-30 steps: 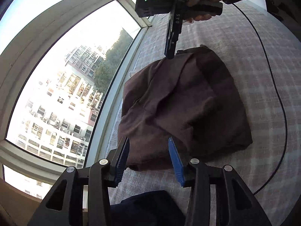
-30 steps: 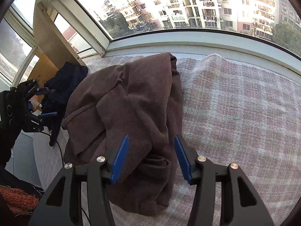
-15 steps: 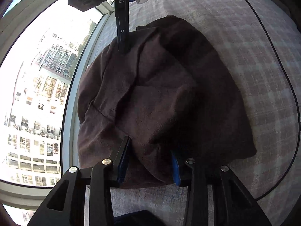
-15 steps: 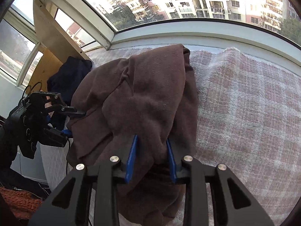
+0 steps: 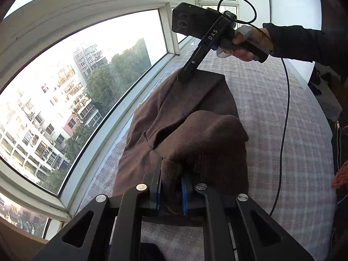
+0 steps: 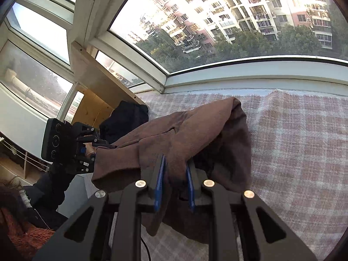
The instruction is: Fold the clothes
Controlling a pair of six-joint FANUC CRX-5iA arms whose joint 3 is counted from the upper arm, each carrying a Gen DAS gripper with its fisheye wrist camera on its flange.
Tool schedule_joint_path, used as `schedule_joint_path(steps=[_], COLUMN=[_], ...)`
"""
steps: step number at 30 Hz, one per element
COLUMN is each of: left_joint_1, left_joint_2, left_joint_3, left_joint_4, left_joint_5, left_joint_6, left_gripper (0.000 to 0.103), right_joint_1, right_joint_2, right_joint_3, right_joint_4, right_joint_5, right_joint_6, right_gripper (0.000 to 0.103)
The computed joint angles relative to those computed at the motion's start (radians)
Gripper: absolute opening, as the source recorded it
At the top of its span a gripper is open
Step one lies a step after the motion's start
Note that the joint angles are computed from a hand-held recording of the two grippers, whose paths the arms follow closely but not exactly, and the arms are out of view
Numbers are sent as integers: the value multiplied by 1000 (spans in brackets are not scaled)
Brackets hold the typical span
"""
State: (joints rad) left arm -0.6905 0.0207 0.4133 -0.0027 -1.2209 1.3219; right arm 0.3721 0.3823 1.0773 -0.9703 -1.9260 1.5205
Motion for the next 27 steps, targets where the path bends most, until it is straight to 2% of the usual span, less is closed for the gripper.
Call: schedule_joint_path(steps=[3,6,7,9,11,12,13,15,18,20,22,24,26,27], left_joint_1=[-76,-113,-131,-164,-173,-155,-137,-121,-73,-32,-1,9,-4,-15], left_joint_2=[23,57,79,79,70,63,57,58,41,19,16,36,65,80], left_joint_3=[7,-36,-39,-48,-52,-47,-41,9,35,-5,-41,-77,-93,-99], left_joint_4=[-40,-29,-41,-96,-114,-85,-56,-62,-60,-36,2,48,29,8], left_joint_5=[-36,-91,-120,-121,-120,-126,-134,-154,-124,-63,-16,16,-23,-59], left_joint_6=[9,-2,-14,-13,-5,-1,4,26,69,104,126,126,128,140], left_gripper=[12,20,29,32,38,48,52,54,55,55,55,55,55,55], right_joint_1=[-9,19,26,33,33,31,29,24,23,61,98,159,217,211], right_joint_2=[-56,-110,-122,-141,-135,-133,-136,-138,-132,-117,-90,-82,-96,-100], right_joint_3=[-105,-282,-329,-401,-384,-362,-340,-293,-237,-216,-205,-239,-323,-337], right_joint_4=[31,152,178,202,207,209,211,215,207,240,249,326,444,435], right_joint_5=[-23,-11,4,44,32,27,28,30,86,116,102,107,142,153], right_joint_6=[36,72,79,90,80,87,105,141,159,184,195,229,267,280], right_gripper=[18,18,18,17,20,21,23,27,31,31,31,31,32,32])
